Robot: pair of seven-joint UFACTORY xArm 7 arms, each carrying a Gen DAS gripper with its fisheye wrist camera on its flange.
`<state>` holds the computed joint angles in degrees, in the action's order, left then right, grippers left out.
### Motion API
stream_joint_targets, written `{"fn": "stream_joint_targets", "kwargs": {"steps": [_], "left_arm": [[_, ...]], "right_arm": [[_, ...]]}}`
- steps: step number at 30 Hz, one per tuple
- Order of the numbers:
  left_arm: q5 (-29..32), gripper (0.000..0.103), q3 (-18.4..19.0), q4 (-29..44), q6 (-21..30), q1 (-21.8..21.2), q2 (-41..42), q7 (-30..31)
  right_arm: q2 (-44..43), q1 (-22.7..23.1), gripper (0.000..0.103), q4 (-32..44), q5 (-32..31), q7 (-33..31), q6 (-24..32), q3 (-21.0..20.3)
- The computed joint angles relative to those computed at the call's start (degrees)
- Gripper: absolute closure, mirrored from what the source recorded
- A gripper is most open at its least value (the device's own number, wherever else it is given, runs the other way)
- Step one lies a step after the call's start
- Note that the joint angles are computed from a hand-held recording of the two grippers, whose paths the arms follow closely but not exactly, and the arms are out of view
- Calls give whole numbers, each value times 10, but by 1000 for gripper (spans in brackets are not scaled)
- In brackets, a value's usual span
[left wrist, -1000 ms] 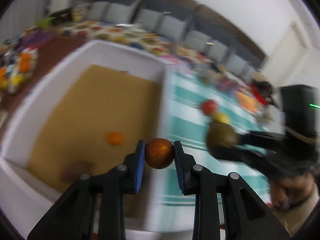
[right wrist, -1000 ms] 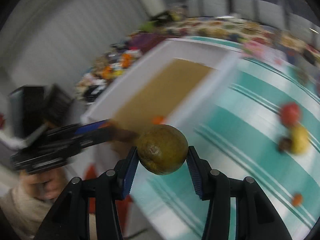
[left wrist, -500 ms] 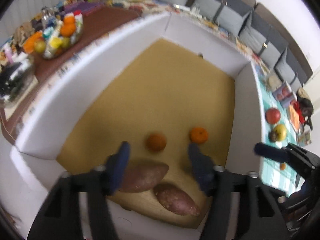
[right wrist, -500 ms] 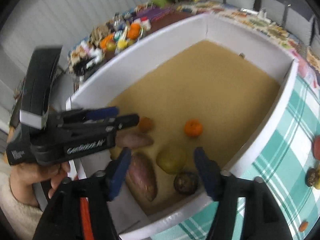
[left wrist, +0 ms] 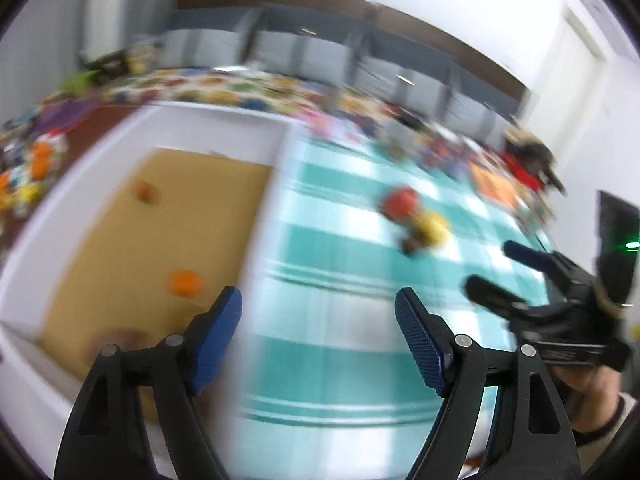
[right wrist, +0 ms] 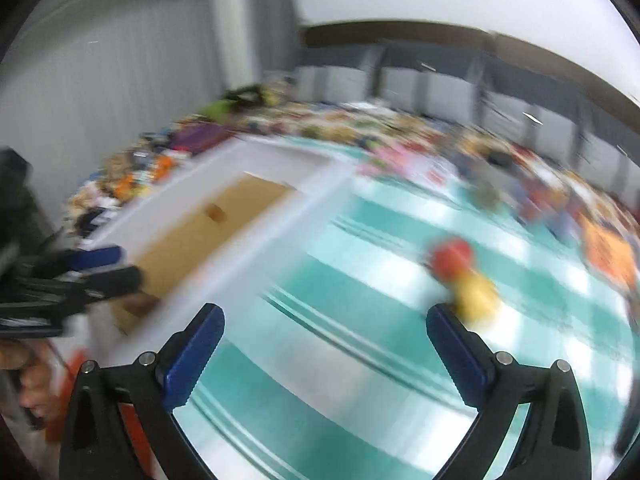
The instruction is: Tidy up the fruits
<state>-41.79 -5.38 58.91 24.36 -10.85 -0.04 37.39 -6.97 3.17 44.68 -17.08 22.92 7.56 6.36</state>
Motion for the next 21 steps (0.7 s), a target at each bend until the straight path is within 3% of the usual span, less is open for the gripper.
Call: {"fn": "stream_joint_targets", "kwargs": {"steps": [4,7,10,11,13,16,18,20,21], "left_arm": [[43,21,-40,-39,-52,-45,32,-21],[64,21,-64,-51,-115,-65,82,-26],[123,21,-66,-38,-134,-75,130,-84],[138,21,-66,-40,-141,-77,135,-101],[186,21,-54,-31,-164,-93,158,-145],[266,21,-8,-17,-180,-135,183,-222],[302,19,14,-19,-207,-154,192,-252],[317,13,8,-20,-218,-149,196,-264],[327,12,9,-26,-228,-150,196,-270]], "right_arm": [[-55,-137,2,-136,-156,157,-16,41],[-82,-207,2,-202,-202,208,-37,58],[-94,-298,2,-238,-240,259,-66,113],[-96,-340,2,-244,-253,280,-76,149],[-100,-410,2,-249,-265,302,-97,209],[-93,-450,2,-243,-255,297,-98,251],[-96,-509,2,-245,-257,308,-112,313],[-97,-560,1,-243,-249,312,-122,369],[-98,-561,0,-245,-241,308,-121,371]]}}
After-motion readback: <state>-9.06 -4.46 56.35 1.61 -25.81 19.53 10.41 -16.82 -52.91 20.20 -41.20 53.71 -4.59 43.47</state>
